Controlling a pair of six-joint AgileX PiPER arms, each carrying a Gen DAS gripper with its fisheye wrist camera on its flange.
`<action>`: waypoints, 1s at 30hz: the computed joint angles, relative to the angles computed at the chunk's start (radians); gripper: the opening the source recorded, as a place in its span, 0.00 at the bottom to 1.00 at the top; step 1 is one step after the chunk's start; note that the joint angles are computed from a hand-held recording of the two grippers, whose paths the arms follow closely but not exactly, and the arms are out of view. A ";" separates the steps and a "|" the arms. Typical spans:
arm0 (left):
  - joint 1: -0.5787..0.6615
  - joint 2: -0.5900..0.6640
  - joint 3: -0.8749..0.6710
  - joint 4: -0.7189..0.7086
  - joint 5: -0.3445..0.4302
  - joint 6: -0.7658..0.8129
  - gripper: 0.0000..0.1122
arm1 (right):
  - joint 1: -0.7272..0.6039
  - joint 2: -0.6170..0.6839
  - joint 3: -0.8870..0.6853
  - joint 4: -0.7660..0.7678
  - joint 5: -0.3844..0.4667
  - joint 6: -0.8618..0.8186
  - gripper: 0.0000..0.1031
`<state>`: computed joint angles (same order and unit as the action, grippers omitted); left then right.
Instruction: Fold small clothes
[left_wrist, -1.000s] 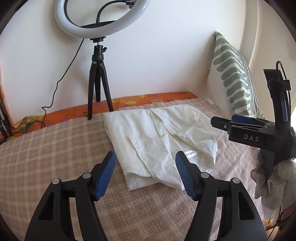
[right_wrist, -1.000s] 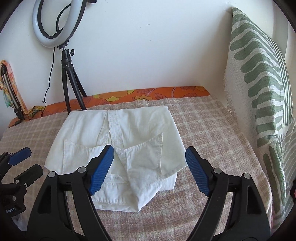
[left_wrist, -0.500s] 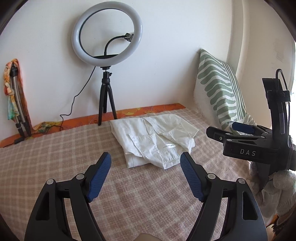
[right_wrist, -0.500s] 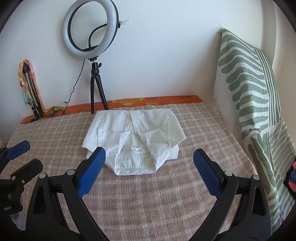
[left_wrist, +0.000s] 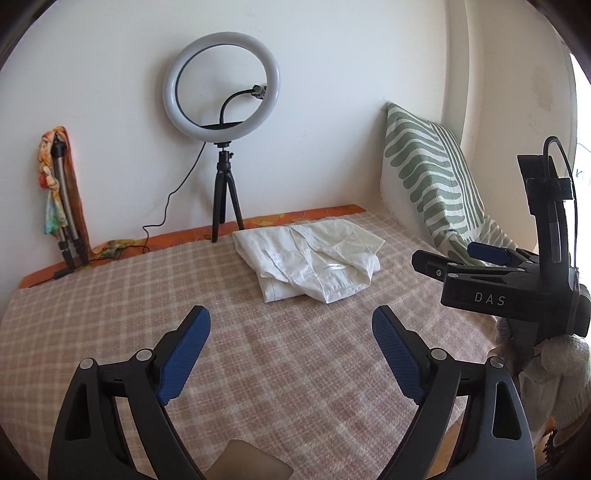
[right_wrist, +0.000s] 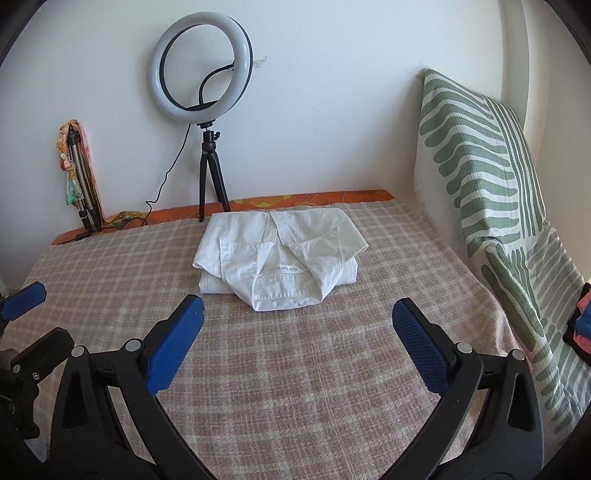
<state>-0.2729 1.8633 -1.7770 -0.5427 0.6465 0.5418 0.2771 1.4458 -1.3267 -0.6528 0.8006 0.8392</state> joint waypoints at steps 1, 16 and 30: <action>-0.004 -0.011 0.022 0.010 -0.012 0.000 0.82 | -0.002 0.000 0.010 0.001 -0.008 0.005 1.00; -0.017 -0.068 0.135 0.046 -0.078 0.024 0.88 | 0.047 0.006 0.042 -0.087 0.006 0.090 1.00; -0.013 -0.066 0.127 0.048 -0.073 0.016 0.88 | 0.035 0.017 0.042 -0.070 -0.001 0.087 1.00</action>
